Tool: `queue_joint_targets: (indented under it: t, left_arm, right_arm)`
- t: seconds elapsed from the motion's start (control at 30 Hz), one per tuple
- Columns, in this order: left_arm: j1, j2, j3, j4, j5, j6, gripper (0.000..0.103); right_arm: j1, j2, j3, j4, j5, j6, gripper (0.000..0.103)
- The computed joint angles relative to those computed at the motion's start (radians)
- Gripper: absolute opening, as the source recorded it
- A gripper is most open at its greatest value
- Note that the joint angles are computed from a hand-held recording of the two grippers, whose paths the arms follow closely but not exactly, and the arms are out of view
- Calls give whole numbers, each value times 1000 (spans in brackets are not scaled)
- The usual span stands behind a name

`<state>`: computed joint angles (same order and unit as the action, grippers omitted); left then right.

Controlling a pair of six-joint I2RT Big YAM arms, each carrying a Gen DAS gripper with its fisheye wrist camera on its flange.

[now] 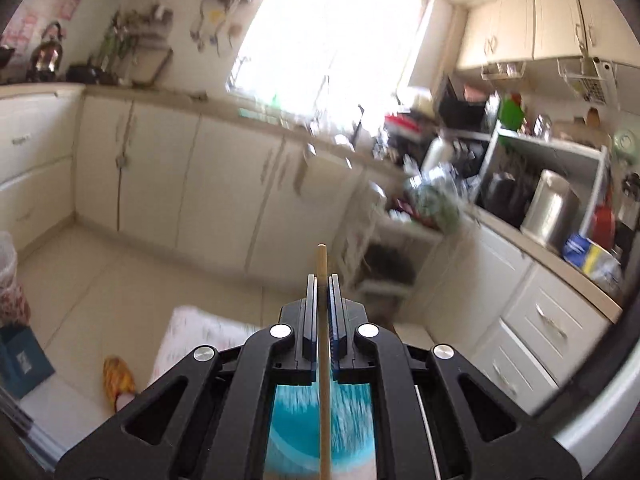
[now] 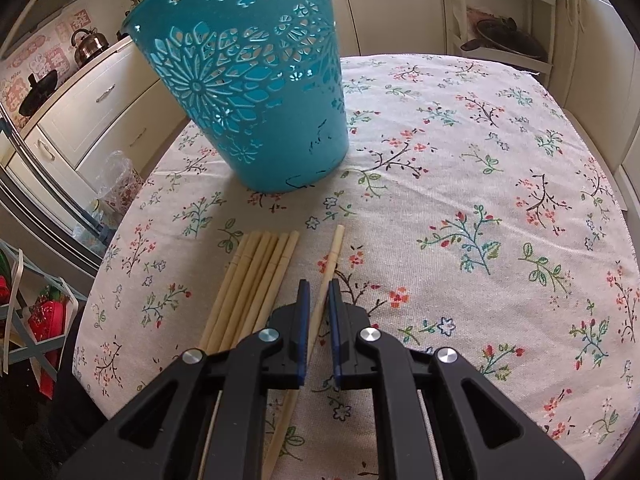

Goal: Organize utensils
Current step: 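Lift the chopstick with the left gripper and drop it into the teal basket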

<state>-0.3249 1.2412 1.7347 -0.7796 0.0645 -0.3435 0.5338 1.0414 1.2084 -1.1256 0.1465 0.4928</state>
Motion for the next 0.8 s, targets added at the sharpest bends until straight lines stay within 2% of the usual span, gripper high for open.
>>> queue_joint_targets:
  t: [0.1, 0.23, 0.3, 0.53, 0.8]
  left_arm:
    - [-35, 56, 18, 91, -92, -10, 5]
    - [-65, 117, 46, 136, -171, -11, 5]
    - [-73, 145, 61, 131, -180, -10, 5]
    - [-73, 123, -36, 163, -195, -2, 5]
    - [-78, 107, -85, 130, -202, 48, 5]
  right_arm:
    - [-3, -2, -3, 8, -6, 3, 10]
    - [-8, -8, -7, 15, -19, 6, 10]
    - [-11, -10, -9, 18, -25, 8, 10]
    - [-12, -2, -3, 22, -34, 14, 10]
    - [-11, 1, -1, 22, -28, 11, 10]
